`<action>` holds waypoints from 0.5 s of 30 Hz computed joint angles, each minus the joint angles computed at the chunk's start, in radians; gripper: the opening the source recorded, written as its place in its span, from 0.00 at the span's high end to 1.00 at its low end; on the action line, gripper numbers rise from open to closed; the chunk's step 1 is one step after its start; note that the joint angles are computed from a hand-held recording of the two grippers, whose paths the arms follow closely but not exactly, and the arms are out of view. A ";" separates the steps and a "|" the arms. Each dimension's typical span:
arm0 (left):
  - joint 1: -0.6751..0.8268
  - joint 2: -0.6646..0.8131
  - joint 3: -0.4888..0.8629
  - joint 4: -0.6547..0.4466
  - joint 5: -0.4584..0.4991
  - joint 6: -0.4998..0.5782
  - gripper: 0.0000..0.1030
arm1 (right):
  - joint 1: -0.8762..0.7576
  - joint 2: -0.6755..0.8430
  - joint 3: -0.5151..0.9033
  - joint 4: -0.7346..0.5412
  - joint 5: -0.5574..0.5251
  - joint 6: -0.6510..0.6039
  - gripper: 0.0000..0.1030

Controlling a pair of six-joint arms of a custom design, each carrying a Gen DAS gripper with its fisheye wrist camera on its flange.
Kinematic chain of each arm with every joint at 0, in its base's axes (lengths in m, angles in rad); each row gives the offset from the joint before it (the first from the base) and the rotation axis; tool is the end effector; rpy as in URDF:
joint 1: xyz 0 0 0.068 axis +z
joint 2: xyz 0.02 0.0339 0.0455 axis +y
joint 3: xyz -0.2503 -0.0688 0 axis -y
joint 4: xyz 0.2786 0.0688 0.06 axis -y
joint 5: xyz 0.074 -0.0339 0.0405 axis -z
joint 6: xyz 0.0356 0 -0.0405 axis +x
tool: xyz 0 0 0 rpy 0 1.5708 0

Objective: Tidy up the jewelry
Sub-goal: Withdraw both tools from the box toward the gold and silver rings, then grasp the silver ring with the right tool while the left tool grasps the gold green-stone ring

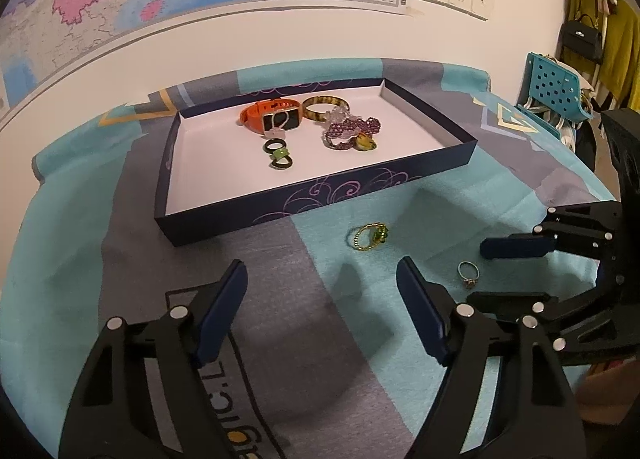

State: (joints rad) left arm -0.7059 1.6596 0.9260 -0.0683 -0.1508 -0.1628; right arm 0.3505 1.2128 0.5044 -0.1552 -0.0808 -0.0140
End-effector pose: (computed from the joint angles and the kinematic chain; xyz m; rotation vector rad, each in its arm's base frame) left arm 0.2814 -0.2329 0.1424 0.5667 2.3056 -0.2414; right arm 0.2376 0.0899 0.1290 -0.4792 2.3989 0.2487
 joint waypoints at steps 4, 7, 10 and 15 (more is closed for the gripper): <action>-0.002 0.026 0.028 -0.013 0.017 0.006 0.32 | 0.017 -0.004 -0.003 0.003 0.019 0.003 0.67; -0.006 0.059 0.064 -0.026 0.027 0.015 0.33 | 0.018 0.001 0.000 0.006 0.025 0.007 0.77; -0.006 0.104 0.115 -0.046 0.036 0.021 0.39 | 0.010 0.005 0.001 0.012 0.014 0.009 0.82; 0.005 0.192 0.214 -0.094 0.082 -0.001 0.48 | 0.003 0.003 -0.002 0.019 0.010 0.009 0.95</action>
